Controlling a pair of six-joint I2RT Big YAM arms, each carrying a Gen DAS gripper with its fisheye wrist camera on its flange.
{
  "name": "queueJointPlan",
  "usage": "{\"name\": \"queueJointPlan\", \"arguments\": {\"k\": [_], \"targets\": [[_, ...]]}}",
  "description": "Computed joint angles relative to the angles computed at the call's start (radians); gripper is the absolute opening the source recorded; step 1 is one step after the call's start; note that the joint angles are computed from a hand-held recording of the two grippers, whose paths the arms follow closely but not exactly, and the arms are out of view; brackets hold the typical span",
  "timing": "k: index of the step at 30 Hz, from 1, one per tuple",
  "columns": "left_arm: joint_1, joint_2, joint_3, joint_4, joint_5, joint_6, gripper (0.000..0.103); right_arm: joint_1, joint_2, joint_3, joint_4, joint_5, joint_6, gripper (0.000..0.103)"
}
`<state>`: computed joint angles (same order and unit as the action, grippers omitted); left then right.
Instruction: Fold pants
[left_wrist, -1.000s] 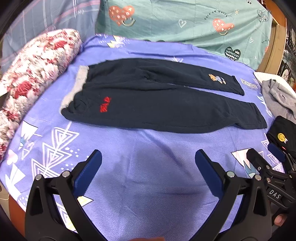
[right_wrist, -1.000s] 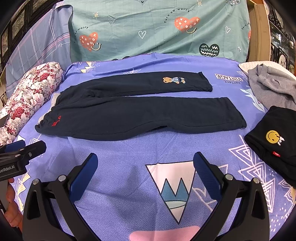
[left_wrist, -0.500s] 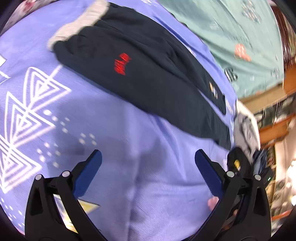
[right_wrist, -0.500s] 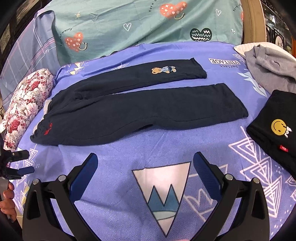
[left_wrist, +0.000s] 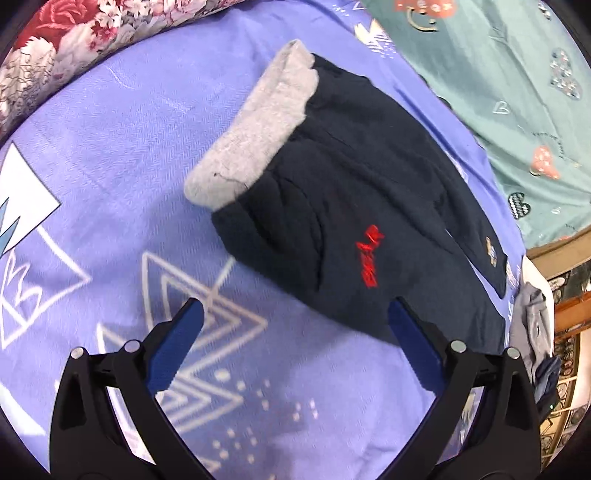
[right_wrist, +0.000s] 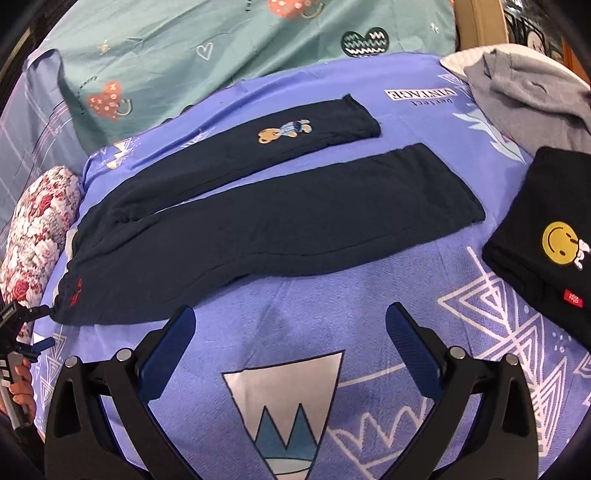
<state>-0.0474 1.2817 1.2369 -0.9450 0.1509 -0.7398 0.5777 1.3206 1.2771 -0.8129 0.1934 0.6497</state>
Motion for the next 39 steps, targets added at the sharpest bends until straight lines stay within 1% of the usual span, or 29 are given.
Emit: {"name": "queueJointPlan", "arguments": {"k": [1,2,3,4,6,7,8,9,10,12,14,17,19,20,22,24,25,28,29,30,31,32,33,34,35,36,37,38,39], "targets": [[0.005,0.007,-0.001,0.001,0.005,0.003,0.096,-0.004,0.006,0.005,-0.005,-0.005,0.0,0.102],[0.007,0.027,0.009,-0.001,0.005,0.007,0.095,-0.005,0.009,0.007,-0.008,-0.01,-0.001,0.102],[0.006,0.035,0.016,0.0,-0.012,0.013,0.093,-0.009,0.015,0.014,-0.016,-0.018,-0.003,0.102],[0.005,0.049,0.033,-0.001,-0.025,0.022,0.082,-0.013,0.019,0.02,-0.023,-0.022,-0.004,0.102],[0.005,0.069,0.053,-0.012,-0.028,0.028,0.073,-0.022,0.022,0.027,-0.035,-0.021,-0.006,0.102],[0.006,0.077,0.062,-0.015,-0.032,0.031,0.063,-0.028,0.022,0.03,-0.042,-0.017,-0.006,0.102],[0.001,0.094,0.083,-0.031,-0.056,0.04,0.053,-0.035,0.021,0.032,-0.047,-0.013,-0.005,0.102],[-0.004,0.108,0.1,-0.047,-0.074,0.051,0.033,-0.046,0.019,0.034,-0.054,-0.006,-0.002,0.102],[-0.007,0.124,0.119,-0.061,-0.071,0.067,0.026,-0.058,0.016,0.036,-0.066,0.002,0.004,0.102],[-0.013,0.129,0.128,-0.061,-0.082,0.077,0.019,-0.089,0.015,0.04,-0.092,0.003,0.012,0.102],[-0.023,0.128,0.135,-0.063,-0.107,0.086,0.017,-0.12,0.014,0.04,-0.109,-0.004,0.015,0.102],[-0.024,0.12,0.128,-0.046,-0.109,0.079,0.014,-0.17,0.013,0.041,-0.136,0.009,0.009,0.102],[-0.024,0.114,0.122,-0.037,-0.108,0.076,0.013,-0.203,0.02,0.043,-0.136,0.016,-0.012,0.102],[-0.023,0.11,0.12,-0.035,-0.109,0.077,0.013,-0.22,0.029,0.05,-0.146,0.006,-0.017,0.102],[-0.023,0.101,0.112,-0.033,-0.106,0.072,0.013,-0.259,0.049,0.059,-0.143,-0.052,-0.02,0.102],[-0.016,0.085,0.097,-0.031,-0.093,0.066,0.013,-0.283,0.072,0.078,-0.156,-0.076,-0.015,0.102],[-0.013,0.088,0.101,-0.031,-0.089,0.061,0.013,-0.292,0.08,0.084,-0.15,-0.084,-0.017,0.102],[-0.013,0.084,0.098,-0.029,-0.095,0.059,0.013,-0.308,0.12,0.122,-0.167,-0.105,-0.016,0.092],[-0.012,0.086,0.1,-0.028,-0.09,0.055,0.013,-0.316,0.133,0.131,-0.168,-0.13,-0.013,0.077],[-0.011,0.089,0.101,-0.025,-0.087,0.051,0.013,-0.323,0.151,0.148,-0.183,-0.146,0.007,0.072],[-0.009,0.09,0.102,-0.016,-0.081,0.048,0.012,-0.322,0.151,0.148,-0.164,-0.135,0.019,0.068],[-0.009,0.091,0.101,-0.007,-0.079,0.047,0.012,-0.326,0.155,0.149,-0.137,-0.139,0.013,0.06],[-0.008,0.09,0.096,0.01,-0.076,0.052,0.011,-0.33,0.157,0.148,-0.12,-0.147,0.009,0.042],[-0.008,0.093,0.096,0.02,-0.075,0.059,0.01,-0.336,0.16,0.147,-0.105,-0.157,0.014,0.035],[-0.01,0.1,0.101,0.02,-0.078,0.06,0.009,-0.343,0.163,0.145,-0.094,-0.169,0.024,0.03],[-0.011,0.102,0.105,0.016,-0.085,0.06,0.009,-0.348,0.163,0.143,-0.082,-0.177,0.033,0.02],[-0.015,0.102,0.109,0.012,-0.096,0.063,0.008,-0.354,0.161,0.139,-0.067,-0.207,0.039,0.016],[-0.022,0.099,0.115,0.006,-0.116,0.063,0.008,-0.357,0.153,0.134,-0.054,-0.218,0.05,0.015],[-0.028,0.088,0.116,0.005,-0.136,0.064,0.007,-0.353,0.132,0.122,-0.034,-0.211,0.054,0.014]]}}
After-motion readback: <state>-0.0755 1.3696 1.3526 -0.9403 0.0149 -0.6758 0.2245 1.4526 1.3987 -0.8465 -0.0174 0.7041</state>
